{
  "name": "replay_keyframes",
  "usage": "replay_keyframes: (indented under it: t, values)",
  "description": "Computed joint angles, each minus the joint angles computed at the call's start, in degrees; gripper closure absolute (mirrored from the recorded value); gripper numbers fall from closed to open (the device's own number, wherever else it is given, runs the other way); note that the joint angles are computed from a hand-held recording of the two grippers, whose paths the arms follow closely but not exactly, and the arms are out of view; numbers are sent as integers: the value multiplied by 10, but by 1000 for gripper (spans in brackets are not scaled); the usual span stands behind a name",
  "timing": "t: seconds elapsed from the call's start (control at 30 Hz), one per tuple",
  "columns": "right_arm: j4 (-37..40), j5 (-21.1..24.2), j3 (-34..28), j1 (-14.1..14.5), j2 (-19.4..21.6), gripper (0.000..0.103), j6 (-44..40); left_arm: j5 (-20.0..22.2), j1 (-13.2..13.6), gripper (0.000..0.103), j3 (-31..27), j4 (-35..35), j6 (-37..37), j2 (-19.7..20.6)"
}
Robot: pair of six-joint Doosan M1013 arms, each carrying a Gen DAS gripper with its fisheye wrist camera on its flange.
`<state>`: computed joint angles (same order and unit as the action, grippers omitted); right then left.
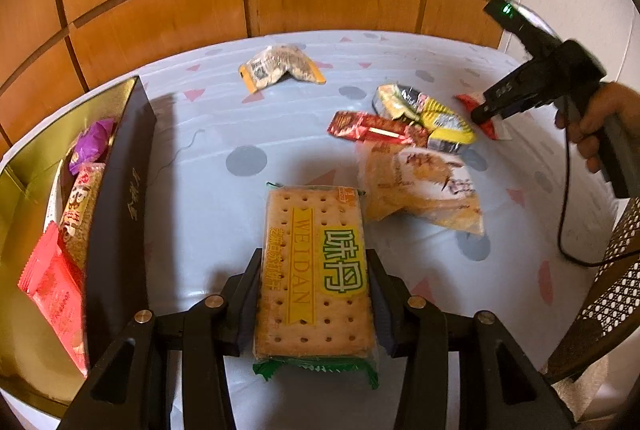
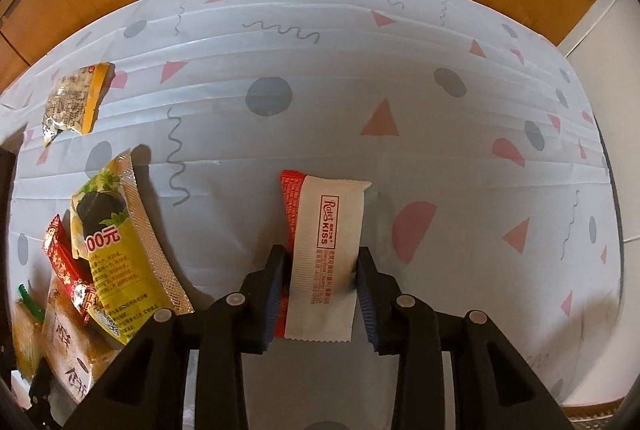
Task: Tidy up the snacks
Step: 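Hold the cracker pack in the left gripper while the right grasps the white Rosé Kiss packet, then carry the cracker pack with the left gripper and release it into the tin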
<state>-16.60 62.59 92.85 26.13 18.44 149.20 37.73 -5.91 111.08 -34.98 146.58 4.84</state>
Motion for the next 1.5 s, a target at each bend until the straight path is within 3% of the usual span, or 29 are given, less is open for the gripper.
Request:
replay_keyframes:
  t: [0.23, 0.4, 0.53, 0.8, 0.97, 1.13, 1.5]
  values:
    - [-21, 10, -4, 11, 5, 67, -3, 44, 27, 56, -15, -73, 31, -19]
    - [-28, 15, -4, 15, 4, 67, -4, 81, 63, 56, -52, -100, -18, -16]
    - [-33, 18, -8, 19, 9, 67, -3, 86, 94, 56, -83, -106, -60, -7]
    - [-38, 24, -11, 22, 10, 67, -7, 66, 146, 56, -152, -15, -215, 45]
    - [-39, 29, -13, 23, 11, 67, -8, 105, 156, 56, -206, 64, -326, 101]
    - [-41, 31, -15, 24, 13, 67, -10, 102, 144, 56, -239, 139, -398, 138]
    - [-45, 34, -16, 24, 14, 67, -12, 98, 117, 56, -281, 199, -435, 186]
